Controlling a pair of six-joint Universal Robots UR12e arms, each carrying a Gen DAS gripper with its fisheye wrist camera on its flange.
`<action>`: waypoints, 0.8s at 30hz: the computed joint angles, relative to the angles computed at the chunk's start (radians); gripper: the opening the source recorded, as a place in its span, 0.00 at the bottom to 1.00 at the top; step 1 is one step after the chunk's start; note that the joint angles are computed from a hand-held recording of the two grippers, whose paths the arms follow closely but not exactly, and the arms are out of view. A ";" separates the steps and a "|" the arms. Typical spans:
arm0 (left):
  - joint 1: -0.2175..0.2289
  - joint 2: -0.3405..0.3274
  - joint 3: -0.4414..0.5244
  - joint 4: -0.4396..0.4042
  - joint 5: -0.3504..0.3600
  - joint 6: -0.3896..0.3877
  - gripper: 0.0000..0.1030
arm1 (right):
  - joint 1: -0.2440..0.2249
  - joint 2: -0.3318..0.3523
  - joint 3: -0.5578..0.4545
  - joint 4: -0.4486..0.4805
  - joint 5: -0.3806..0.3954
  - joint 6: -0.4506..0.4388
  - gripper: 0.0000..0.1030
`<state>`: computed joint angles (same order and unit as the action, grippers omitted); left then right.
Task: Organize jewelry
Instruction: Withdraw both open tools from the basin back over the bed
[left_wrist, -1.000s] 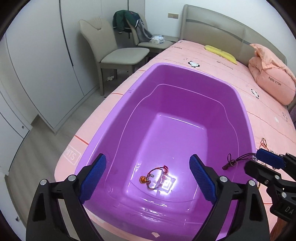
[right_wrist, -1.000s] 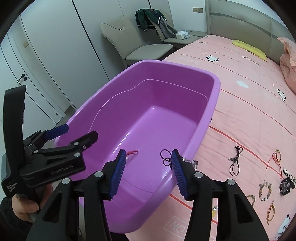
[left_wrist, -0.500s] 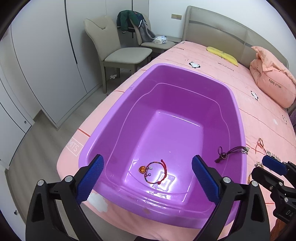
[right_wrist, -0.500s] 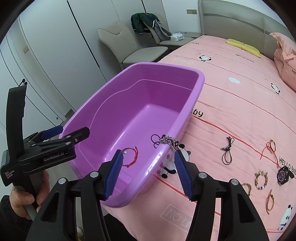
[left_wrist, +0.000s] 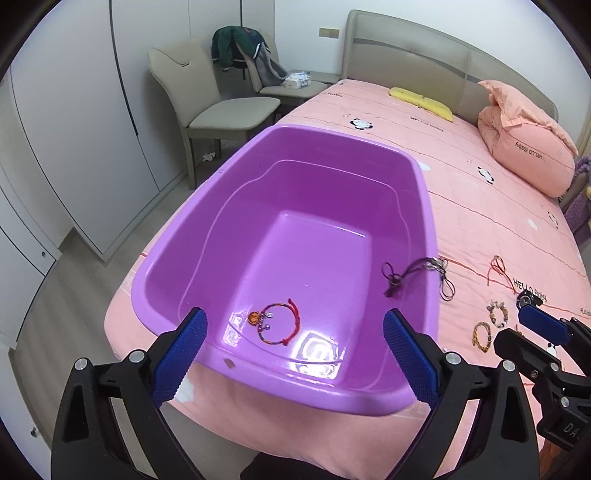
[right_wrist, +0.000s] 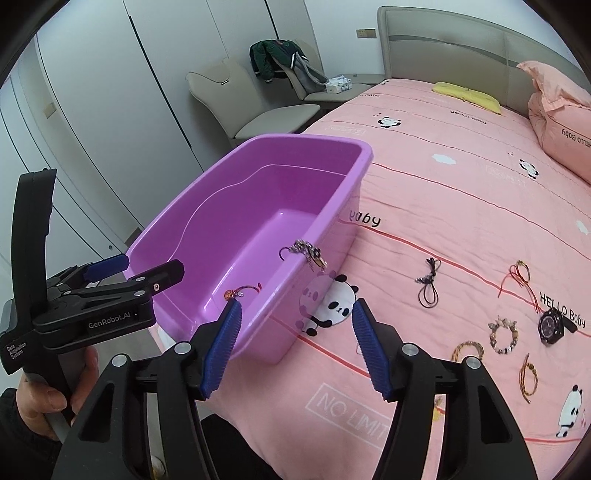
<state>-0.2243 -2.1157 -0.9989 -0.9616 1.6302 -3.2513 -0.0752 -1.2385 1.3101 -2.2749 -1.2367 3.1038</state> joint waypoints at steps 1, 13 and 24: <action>-0.003 0.005 -0.008 0.007 -0.002 0.004 0.92 | -0.003 -0.007 0.011 -0.007 -0.002 0.002 0.58; -0.060 0.048 -0.081 0.047 -0.043 0.043 0.93 | -0.072 -0.102 0.173 -0.071 -0.029 0.056 0.61; -0.115 0.039 -0.108 0.039 -0.088 0.077 0.93 | -0.147 -0.188 0.331 -0.139 -0.120 0.117 0.61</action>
<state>-0.3397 -2.0770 -1.1068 -0.9231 1.5424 -3.1748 -0.2223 -1.4267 1.6406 -2.4139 -1.3568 3.2211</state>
